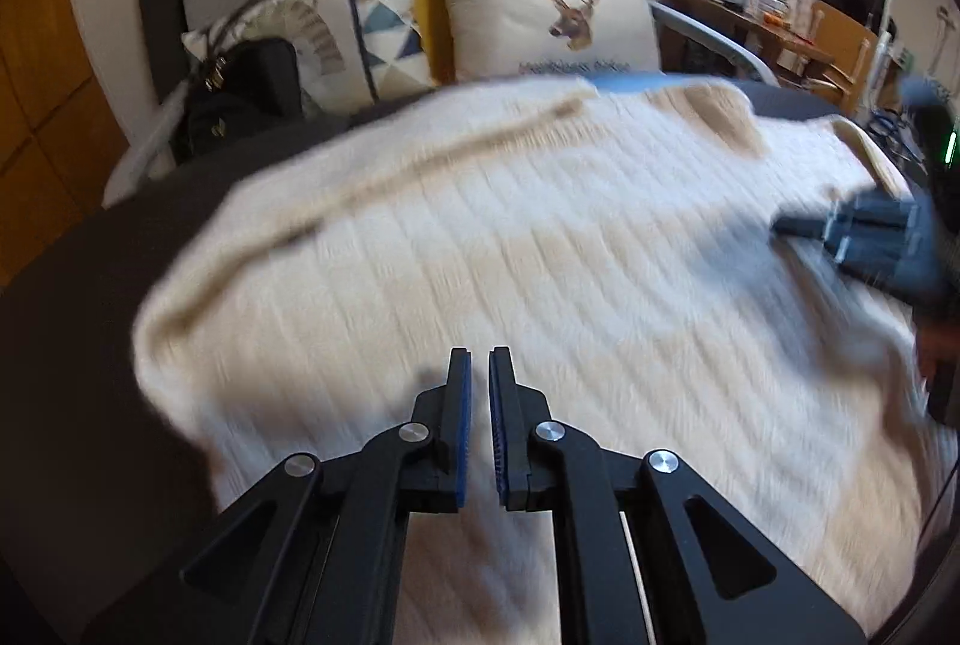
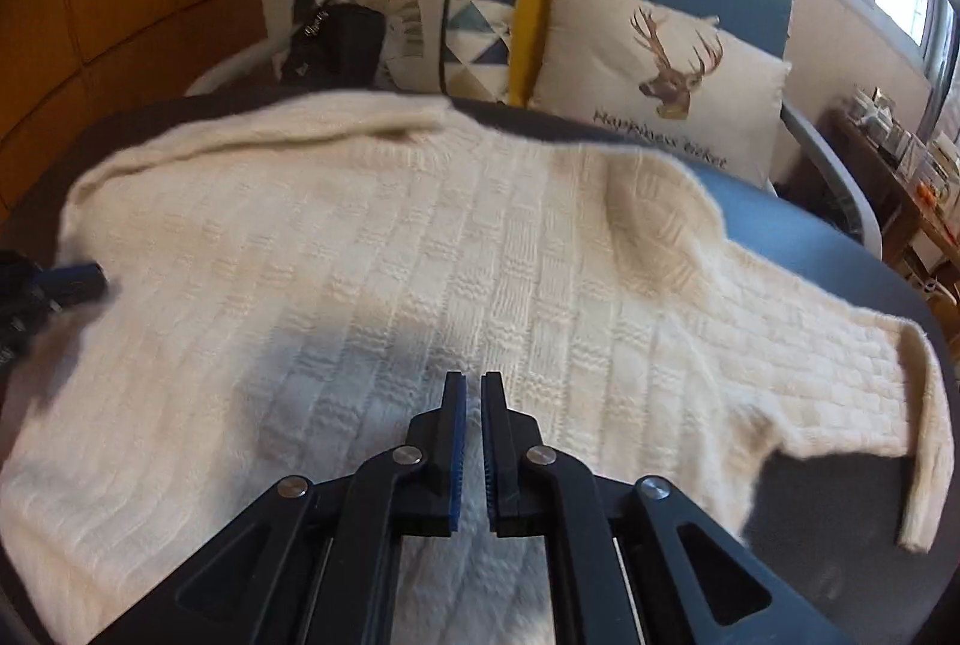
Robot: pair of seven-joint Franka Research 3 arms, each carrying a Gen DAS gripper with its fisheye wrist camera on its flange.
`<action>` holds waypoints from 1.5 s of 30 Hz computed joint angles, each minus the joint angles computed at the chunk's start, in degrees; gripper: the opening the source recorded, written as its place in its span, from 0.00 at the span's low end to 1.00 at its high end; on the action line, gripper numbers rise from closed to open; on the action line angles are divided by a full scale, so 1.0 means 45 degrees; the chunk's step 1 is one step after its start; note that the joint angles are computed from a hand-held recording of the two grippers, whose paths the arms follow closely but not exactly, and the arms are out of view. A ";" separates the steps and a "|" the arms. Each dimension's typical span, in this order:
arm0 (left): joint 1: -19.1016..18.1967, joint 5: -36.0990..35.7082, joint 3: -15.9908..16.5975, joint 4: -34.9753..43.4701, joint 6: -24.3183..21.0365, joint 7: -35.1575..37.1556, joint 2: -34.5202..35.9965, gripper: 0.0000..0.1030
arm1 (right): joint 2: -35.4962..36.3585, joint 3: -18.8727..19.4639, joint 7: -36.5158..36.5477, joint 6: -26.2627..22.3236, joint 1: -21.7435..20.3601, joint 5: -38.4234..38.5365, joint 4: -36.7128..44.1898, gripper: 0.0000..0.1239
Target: Fold clothes
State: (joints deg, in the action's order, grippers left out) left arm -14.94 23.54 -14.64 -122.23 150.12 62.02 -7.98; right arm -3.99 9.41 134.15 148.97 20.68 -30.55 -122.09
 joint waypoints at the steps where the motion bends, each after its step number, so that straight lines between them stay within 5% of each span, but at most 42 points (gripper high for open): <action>1: 0.0262 0.1491 -0.0364 0.0696 -0.0628 -0.0981 0.0415 0.07 | 0.0254 -0.0011 0.0430 0.0171 -0.0097 -0.0491 0.0035 0.03; 5: -0.0221 0.5872 -0.0610 0.3574 -0.3142 -0.2363 0.2526 0.28 | 0.0247 -0.0100 0.1295 0.0518 -0.0075 -0.1424 -0.0134 0.03; 7: -0.0812 0.7125 -0.0382 0.4774 -0.4126 -0.2119 0.3561 0.29 | 0.0193 -0.0115 0.1373 0.0632 -0.0043 -0.1338 -0.0213 0.03; 16: -0.2421 0.6493 0.0851 0.8236 -0.5799 0.0138 0.6531 0.40 | 0.0203 -0.0174 0.1423 0.1277 -0.0249 -0.1137 -0.0415 0.03; 17: -0.2531 0.6491 0.0984 0.8367 -0.5791 -0.0013 0.6629 0.38 | 0.0226 -0.0164 0.1476 0.1232 -0.0246 -0.1221 -0.0383 0.03; 18: -0.2441 0.6026 0.1010 0.8443 -0.5630 -0.0158 0.6620 0.18 | 0.0249 -0.0154 0.1547 0.1185 -0.0236 -0.1324 -0.0355 0.03; 21: -0.2006 0.4388 0.0999 0.8475 -0.4998 -0.0619 0.6411 0.05 | 0.0279 -0.0141 0.1772 0.1057 -0.0190 -0.1615 -0.0309 0.03; 29: -0.1211 0.4975 0.1608 0.6922 -0.3952 -0.3429 0.4537 0.00 | 0.0329 -0.0154 0.2035 0.0722 -0.0051 -0.2079 -0.0193 0.03; 35: 0.0166 0.5198 0.1560 0.4927 -0.4616 -0.5020 0.2646 0.00 | 0.0340 -0.0164 0.2074 0.0577 0.0007 -0.2175 -0.0141 0.03; 38: 0.0943 0.3487 0.1423 0.3741 -0.3393 -0.4338 0.1908 0.00 | 0.0362 -0.0151 0.2128 0.0415 0.0047 -0.2319 -0.0078 0.03; 40: 0.1184 0.2500 0.1279 0.3168 -0.2418 -0.3749 0.1616 0.04 | 0.0373 -0.0159 0.2139 0.0367 0.0066 -0.2373 -0.0055 0.03; 43: 0.1162 0.0884 0.0957 0.3219 -0.1302 -0.2221 0.1845 0.22 | 0.0399 -0.0160 0.2161 0.0265 0.0101 -0.2443 -0.0005 0.03; 45: 0.0985 0.0582 0.0729 0.3638 -0.0700 -0.1479 0.2271 0.49 | 0.0408 -0.0169 0.2157 0.0221 0.0121 -0.2469 0.0019 0.03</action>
